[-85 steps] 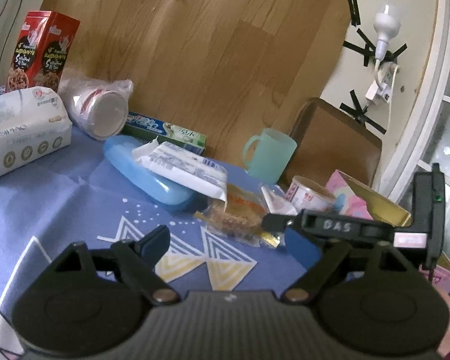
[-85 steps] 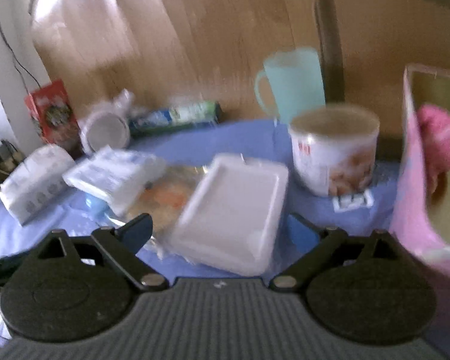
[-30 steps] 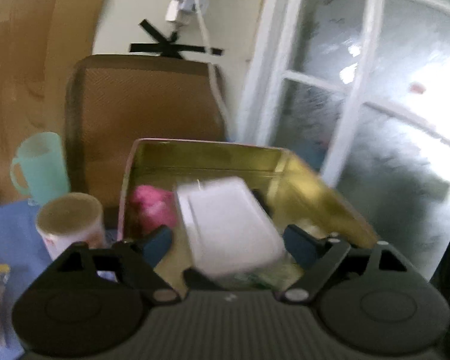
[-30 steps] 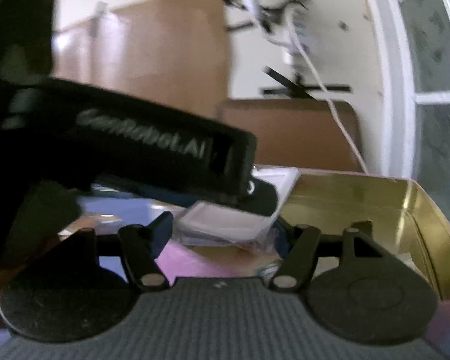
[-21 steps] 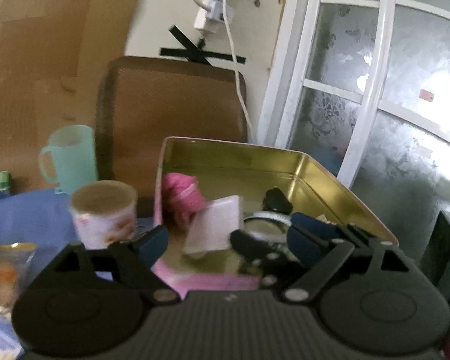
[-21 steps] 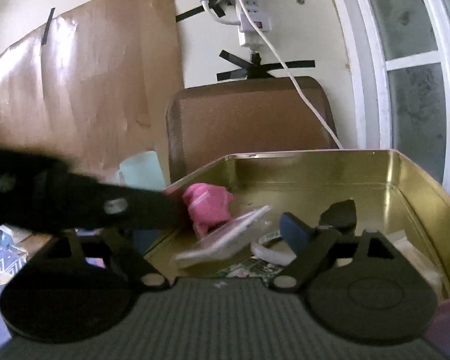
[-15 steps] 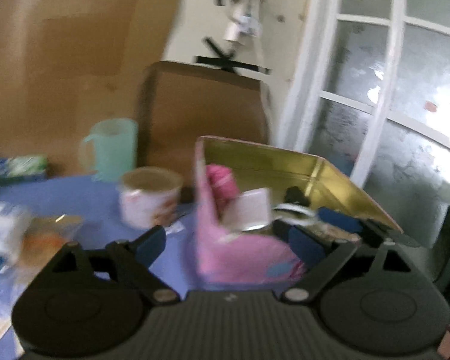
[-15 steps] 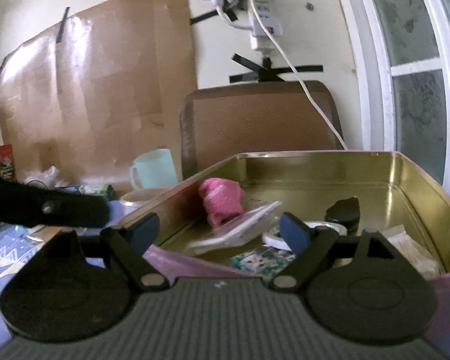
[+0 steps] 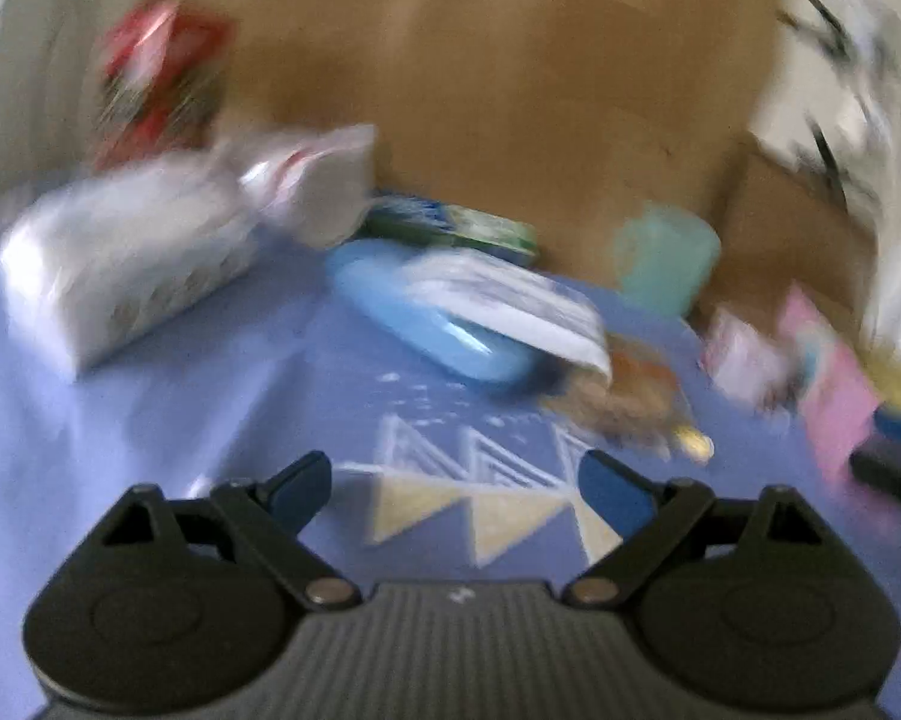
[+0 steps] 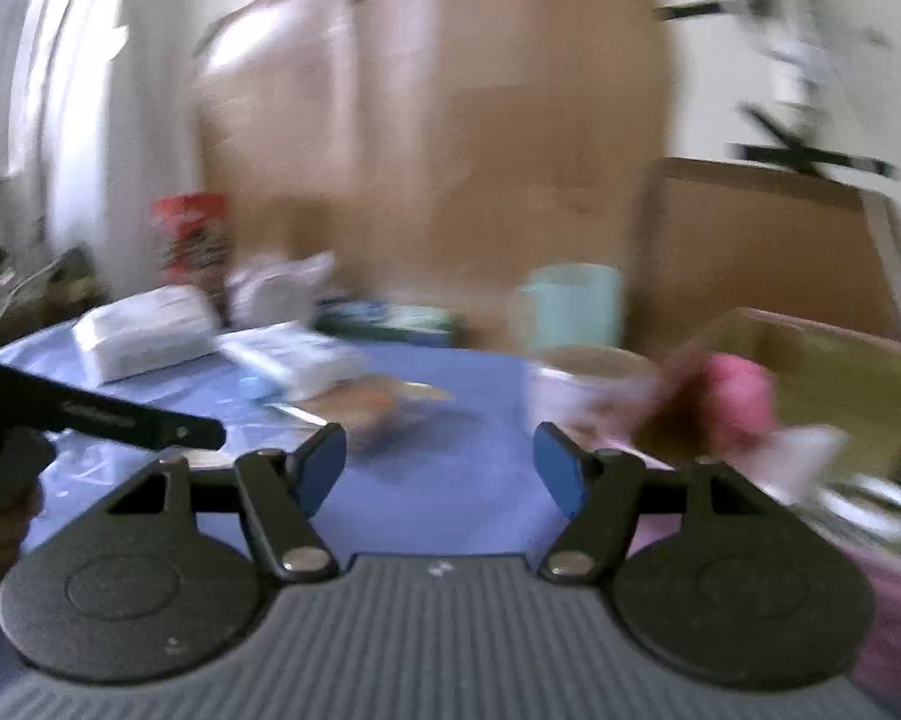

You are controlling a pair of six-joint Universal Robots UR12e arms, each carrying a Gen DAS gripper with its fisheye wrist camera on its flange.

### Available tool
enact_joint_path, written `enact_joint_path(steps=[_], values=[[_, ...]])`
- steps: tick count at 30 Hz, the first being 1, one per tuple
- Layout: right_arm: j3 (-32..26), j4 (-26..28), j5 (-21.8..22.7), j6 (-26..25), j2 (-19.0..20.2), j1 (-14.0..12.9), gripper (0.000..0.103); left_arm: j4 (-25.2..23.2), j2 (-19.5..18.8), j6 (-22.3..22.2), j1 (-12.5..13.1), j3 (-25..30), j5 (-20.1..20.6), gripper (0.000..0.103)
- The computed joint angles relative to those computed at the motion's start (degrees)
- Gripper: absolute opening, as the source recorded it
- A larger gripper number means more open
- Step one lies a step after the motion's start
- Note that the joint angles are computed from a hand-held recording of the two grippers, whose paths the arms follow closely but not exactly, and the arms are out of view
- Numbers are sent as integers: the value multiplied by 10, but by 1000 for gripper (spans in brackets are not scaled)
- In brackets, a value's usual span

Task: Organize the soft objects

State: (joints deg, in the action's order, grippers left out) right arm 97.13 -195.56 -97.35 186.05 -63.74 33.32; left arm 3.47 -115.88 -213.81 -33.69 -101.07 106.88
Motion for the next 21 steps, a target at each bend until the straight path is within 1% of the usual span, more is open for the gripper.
enact_joint_path(steps=[1, 2, 4, 6, 8, 9, 11, 12, 13, 14, 16, 18, 20, 21], values=[[-19, 15, 34, -25, 8, -3, 75, 30, 1, -28, 8, -12, -17, 93], [-41, 29, 63, -47, 19, -7, 84, 48, 2, -49, 13, -19, -23, 93], [-92, 66, 116, -75, 44, -15, 97, 76, 1, -79, 18, -27, -26, 93], [-150, 118, 151, -95, 72, -22, 97, 94, 0, -91, 17, -30, -17, 93], [-203, 170, 174, -113, 98, -28, 98, 108, 0, -94, 16, -34, -6, 93], [-228, 206, 181, -123, 109, -29, 98, 110, -1, -94, 15, -34, -1, 93], [-266, 276, 197, -146, 125, -32, 98, 114, -1, -92, 14, -34, -1, 93], [-276, 304, 202, -152, 128, -32, 98, 115, -1, -92, 13, -34, 2, 94], [-275, 324, 203, -152, 126, -32, 96, 115, -1, -95, 13, -35, 3, 94], [-271, 326, 196, -147, 123, -31, 88, 122, 0, -96, 14, -37, -3, 95], [-246, 312, 188, -131, 107, -30, 71, 129, -2, -98, 13, -38, 1, 95], [-213, 294, 183, -110, 84, -29, 70, 134, -2, -98, 12, -39, 3, 96], [-174, 267, 174, -118, 62, -22, 70, 139, -3, -97, 12, -39, 0, 97], [-149, 240, 164, -125, 51, -17, 70, 140, -3, -96, 12, -39, 0, 97]])
